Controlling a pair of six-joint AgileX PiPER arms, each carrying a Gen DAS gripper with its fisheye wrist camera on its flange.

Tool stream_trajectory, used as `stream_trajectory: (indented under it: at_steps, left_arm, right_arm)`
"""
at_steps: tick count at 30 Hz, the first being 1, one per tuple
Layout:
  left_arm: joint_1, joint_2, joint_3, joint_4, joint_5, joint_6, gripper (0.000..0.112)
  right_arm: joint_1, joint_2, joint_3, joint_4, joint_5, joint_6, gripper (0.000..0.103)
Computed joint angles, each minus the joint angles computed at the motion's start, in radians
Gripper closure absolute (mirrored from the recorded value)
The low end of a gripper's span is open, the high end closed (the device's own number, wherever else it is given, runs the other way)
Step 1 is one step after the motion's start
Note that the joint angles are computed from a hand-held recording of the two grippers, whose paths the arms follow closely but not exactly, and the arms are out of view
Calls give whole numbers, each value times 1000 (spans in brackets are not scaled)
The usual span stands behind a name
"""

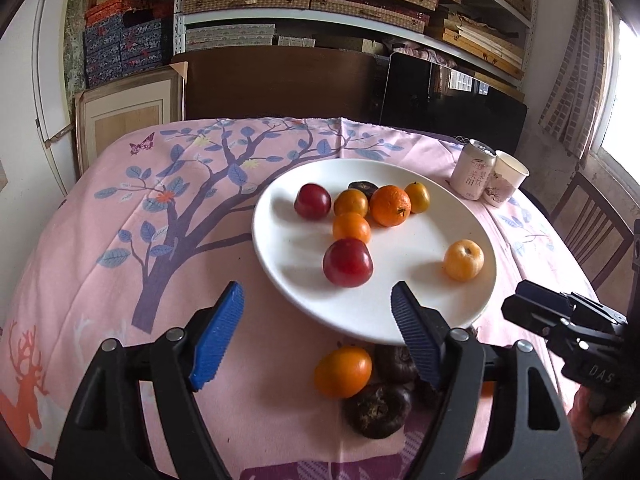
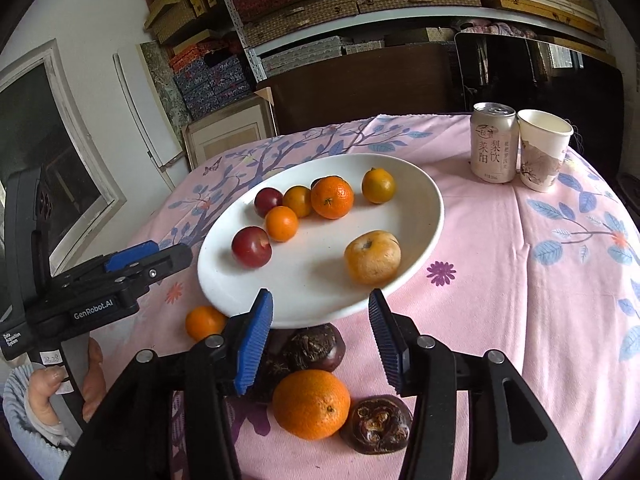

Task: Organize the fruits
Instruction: 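Move both open tools back from the plate toward the fruit pile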

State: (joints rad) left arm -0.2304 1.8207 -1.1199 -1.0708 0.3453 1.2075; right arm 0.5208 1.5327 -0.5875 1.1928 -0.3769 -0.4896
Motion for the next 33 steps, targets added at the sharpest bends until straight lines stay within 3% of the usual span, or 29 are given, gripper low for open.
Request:
stream_trajectory:
  at_steps: [6, 14, 20, 29, 33]
  left_arm:
    - [44, -32, 117, -107, -19, 140, 36]
    - [21, -50, 196, -229, -78, 299, 35]
    - [-10, -37, 199, -336, -106, 421, 35]
    - [-59, 36, 131, -199, -141, 291, 35]
    - [-46, 64, 92, -106, -104, 183, 35]
  right_arm:
    - [30, -87, 137, -56, -59, 148, 47]
    - [74, -186, 250, -10, -113, 189, 40]
    - [95, -171, 244, 20, -124, 167, 36]
    - [87, -155, 225, 50, -101, 116, 36]
    - [47, -126, 214, 13, -40, 132, 36]
